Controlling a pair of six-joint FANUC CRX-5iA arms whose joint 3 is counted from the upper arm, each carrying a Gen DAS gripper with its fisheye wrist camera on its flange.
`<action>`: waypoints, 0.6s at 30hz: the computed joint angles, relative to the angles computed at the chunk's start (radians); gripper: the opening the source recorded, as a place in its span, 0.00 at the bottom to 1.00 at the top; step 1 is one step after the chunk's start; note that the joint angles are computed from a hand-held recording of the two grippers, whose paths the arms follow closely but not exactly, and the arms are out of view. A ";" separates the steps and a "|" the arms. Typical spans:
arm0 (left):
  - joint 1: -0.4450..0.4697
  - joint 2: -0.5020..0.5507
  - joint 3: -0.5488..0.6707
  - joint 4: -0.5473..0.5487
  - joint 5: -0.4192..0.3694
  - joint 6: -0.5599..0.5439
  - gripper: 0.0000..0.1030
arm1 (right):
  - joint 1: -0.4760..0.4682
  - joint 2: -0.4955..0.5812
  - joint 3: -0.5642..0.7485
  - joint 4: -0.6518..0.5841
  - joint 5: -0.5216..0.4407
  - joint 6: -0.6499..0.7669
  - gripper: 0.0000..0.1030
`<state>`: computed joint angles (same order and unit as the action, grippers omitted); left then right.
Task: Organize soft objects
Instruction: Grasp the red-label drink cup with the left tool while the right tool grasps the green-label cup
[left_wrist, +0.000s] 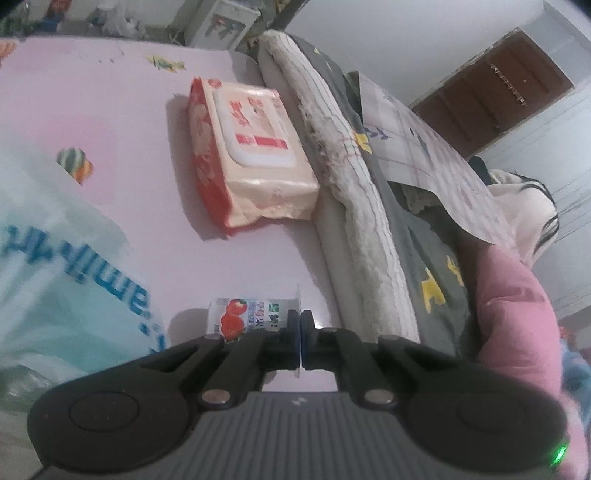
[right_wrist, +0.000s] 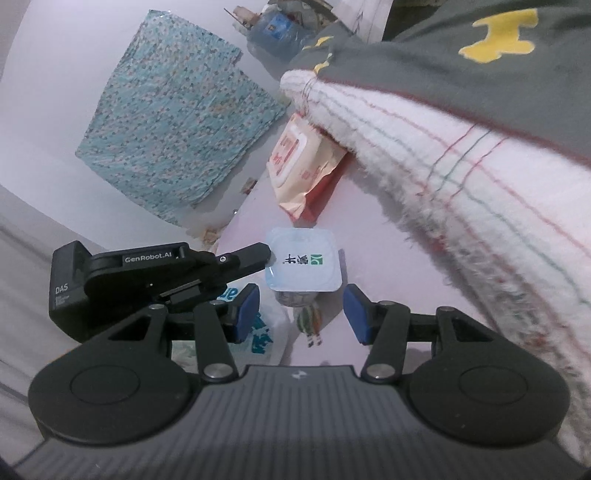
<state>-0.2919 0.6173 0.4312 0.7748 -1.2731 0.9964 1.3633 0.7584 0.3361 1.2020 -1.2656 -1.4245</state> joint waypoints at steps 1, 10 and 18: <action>0.002 -0.001 0.006 -0.012 0.003 -0.004 0.01 | -0.005 -0.001 -0.003 0.005 0.011 -0.004 0.49; 0.005 -0.043 0.008 -0.108 0.063 -0.071 0.03 | -0.083 -0.046 -0.120 0.122 0.136 -0.166 0.49; 0.013 -0.047 0.012 -0.134 0.094 -0.082 0.02 | -0.176 -0.036 -0.134 0.163 0.297 -0.244 0.49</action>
